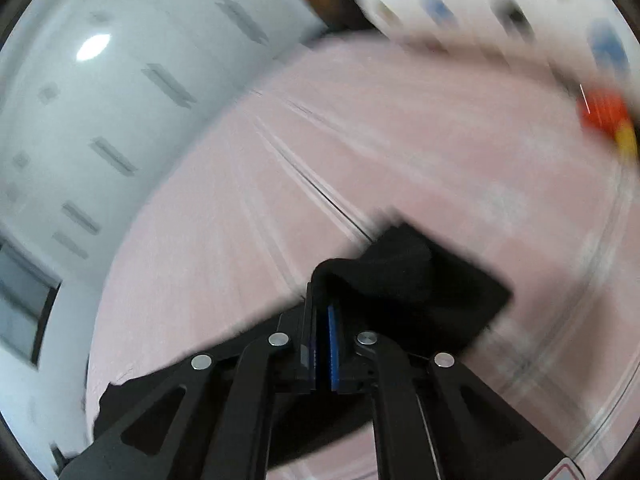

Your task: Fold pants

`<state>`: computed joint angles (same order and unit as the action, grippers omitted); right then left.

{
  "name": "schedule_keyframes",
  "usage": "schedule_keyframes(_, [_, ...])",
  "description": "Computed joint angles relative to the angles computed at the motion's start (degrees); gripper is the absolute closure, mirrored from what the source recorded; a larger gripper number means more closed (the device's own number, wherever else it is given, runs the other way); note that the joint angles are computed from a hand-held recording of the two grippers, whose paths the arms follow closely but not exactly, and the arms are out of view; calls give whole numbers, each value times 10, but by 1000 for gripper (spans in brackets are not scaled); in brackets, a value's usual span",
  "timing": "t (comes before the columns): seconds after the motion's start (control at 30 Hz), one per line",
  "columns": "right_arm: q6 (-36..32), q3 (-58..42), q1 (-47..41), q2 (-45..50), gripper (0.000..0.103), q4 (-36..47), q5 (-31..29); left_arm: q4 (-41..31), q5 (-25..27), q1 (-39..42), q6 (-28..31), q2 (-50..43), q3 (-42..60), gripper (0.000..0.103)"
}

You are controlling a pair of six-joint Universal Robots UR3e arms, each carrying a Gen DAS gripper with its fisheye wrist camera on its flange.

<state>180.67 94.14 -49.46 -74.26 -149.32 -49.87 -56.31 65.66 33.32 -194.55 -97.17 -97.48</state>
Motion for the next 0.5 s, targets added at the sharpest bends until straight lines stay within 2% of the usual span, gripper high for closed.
schedule_keyframes(0.03, [-21,5,-3,-8,99,-4,-2,1,6,-2,4,1,1,87])
schedule_keyframes(0.1, [-88,-40,7,19,100,64,-65,11,12,-5,24,3,-10,87])
schedule_keyframes(0.17, [-107,-95,7,86,100,154,-110,17,17,1,50,22,-42,83])
schedule_keyframes(0.2, [-114,-101,9,101,100,164,-124,26,23,-4,50,24,-49,82])
schedule_keyframes(0.3, [-105,-57,6,89,99,117,-114,43,33,-14,54,39,-70,76])
schedule_keyframes(0.37, [-84,-37,0,75,98,112,-106,45,29,-11,48,56,-82,64])
schedule_keyframes(0.4, [-82,-25,-1,63,91,107,-110,49,23,-3,42,64,-90,59])
schedule_keyframes(0.43, [-70,-8,12,47,88,87,-132,57,2,15,35,78,-103,53])
schedule_keyframes(0.5, [-77,31,7,9,85,75,-130,76,-47,52,22,112,-138,46])
